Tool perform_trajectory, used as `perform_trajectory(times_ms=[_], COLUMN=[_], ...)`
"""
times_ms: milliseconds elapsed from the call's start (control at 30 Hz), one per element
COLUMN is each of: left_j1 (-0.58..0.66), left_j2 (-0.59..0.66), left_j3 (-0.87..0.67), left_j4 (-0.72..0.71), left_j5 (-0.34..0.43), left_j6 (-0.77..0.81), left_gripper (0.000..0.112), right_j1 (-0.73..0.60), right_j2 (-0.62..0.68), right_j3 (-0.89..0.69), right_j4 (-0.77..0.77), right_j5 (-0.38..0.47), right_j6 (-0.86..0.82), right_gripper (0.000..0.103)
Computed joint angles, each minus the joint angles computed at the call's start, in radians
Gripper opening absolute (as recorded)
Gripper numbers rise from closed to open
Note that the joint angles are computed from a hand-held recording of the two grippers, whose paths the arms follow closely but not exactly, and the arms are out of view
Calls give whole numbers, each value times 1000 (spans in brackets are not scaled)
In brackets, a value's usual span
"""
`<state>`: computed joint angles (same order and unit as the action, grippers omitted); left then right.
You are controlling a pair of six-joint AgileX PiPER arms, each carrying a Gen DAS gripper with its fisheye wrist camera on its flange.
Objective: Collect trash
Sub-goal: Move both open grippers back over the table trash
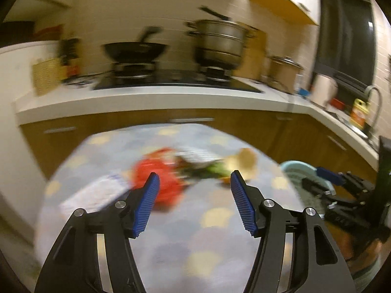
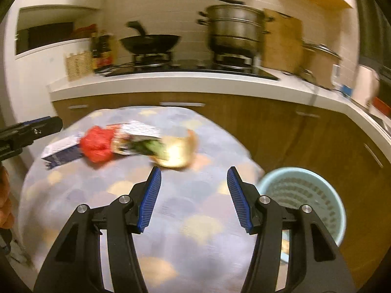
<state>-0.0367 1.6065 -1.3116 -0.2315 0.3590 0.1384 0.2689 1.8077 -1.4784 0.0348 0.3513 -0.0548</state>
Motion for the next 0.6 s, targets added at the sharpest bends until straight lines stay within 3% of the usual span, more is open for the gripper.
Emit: perform_trajectory(times_ms=[100, 267, 433, 600], left_j1=[106, 263, 348, 416], left_j2=[-36, -11, 77, 167], left_j3=[63, 86, 47, 4], left_j4=[-71, -230, -286, -397], left_j5=[-8, 19, 51, 85], left_j6=[80, 279, 366, 495], left_gripper=[61, 65, 65, 65], right_j1=[59, 153, 164, 179], right_j2=[37, 148, 287, 396], right_j3=[-60, -209, -393, -493], right_j4=[50, 6, 142, 66], right_j5=[19, 44, 138, 178], right_j6=[-38, 28, -57, 25], right_gripper=[53, 53, 53, 53])
